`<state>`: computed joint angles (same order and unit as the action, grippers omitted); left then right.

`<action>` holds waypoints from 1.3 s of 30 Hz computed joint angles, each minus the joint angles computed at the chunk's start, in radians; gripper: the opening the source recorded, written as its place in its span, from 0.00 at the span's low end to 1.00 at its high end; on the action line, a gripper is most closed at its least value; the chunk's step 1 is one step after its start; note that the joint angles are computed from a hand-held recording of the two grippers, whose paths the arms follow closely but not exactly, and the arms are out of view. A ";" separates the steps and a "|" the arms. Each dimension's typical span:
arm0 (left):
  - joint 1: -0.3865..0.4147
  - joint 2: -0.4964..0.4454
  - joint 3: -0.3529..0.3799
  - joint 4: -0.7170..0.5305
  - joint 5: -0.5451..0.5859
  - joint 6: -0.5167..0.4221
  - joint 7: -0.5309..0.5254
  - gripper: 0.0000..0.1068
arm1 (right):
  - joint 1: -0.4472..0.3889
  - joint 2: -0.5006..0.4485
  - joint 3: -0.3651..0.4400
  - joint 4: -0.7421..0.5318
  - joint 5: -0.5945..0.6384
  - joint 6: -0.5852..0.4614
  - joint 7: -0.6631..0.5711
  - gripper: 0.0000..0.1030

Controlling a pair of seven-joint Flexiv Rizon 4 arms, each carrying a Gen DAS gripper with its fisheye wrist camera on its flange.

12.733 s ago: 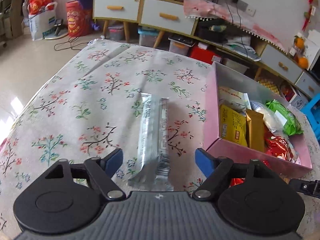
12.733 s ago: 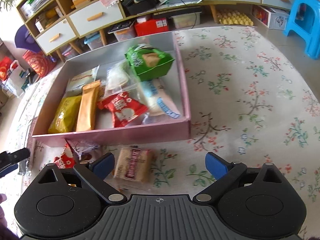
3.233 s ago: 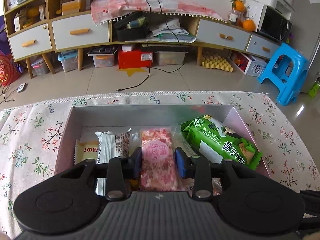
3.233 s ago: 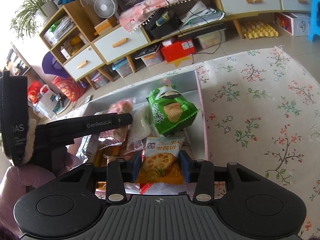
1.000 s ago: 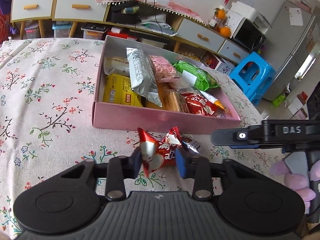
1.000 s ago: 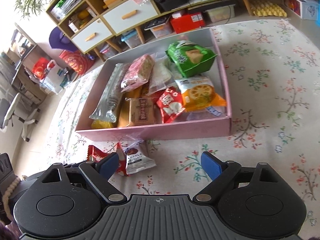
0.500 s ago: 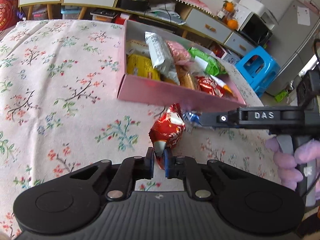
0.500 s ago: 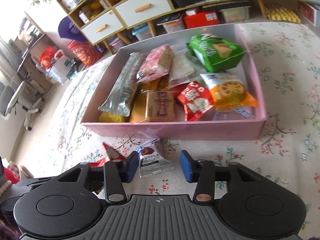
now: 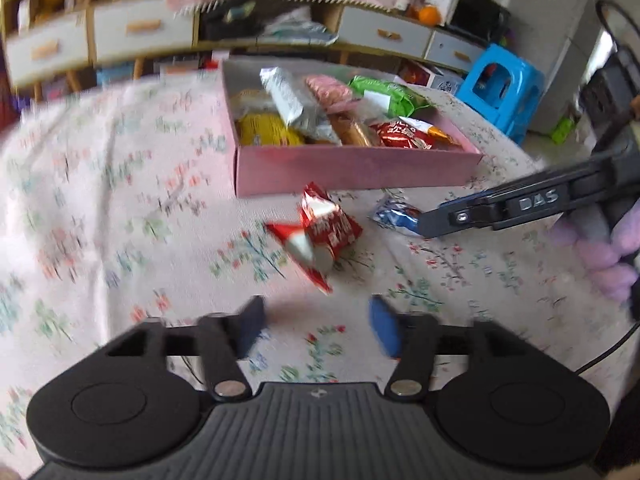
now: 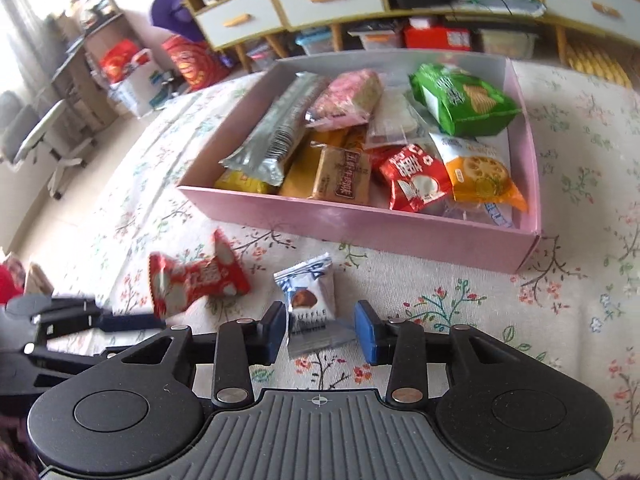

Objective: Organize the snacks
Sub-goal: 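Grasp the red candy with left tool while right tool grasps blue truffle chocolate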

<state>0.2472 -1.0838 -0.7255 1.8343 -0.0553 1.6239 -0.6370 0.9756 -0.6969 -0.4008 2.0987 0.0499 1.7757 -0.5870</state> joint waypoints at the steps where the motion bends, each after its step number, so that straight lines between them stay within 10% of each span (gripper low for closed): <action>1: -0.011 -0.007 0.010 -0.004 0.023 0.034 0.020 0.61 | 0.047 -0.010 -0.048 0.015 0.006 0.012 -0.005 0.49; 11: 0.000 -0.110 -0.029 -0.073 0.209 0.138 0.158 0.66 | 0.146 -0.083 -0.120 0.028 0.087 0.097 -0.175 0.59; 25: -0.061 -0.085 0.026 -0.107 0.167 0.122 0.140 0.43 | 0.134 -0.129 -0.111 -0.038 0.146 0.092 -0.247 0.57; 32: -0.077 -0.058 0.043 -0.101 0.123 0.097 0.102 0.40 | 0.138 -0.131 -0.122 -0.044 0.131 0.074 -0.256 0.27; 39: -0.084 -0.030 0.050 -0.097 0.074 0.063 0.053 0.38 | 0.118 -0.103 -0.107 -0.038 0.117 0.049 -0.218 0.24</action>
<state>0.1637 -1.1143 -0.6758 1.7376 0.0189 1.6870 -0.5840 1.0938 -0.7994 -0.5077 2.0603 0.1669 1.8251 -0.8051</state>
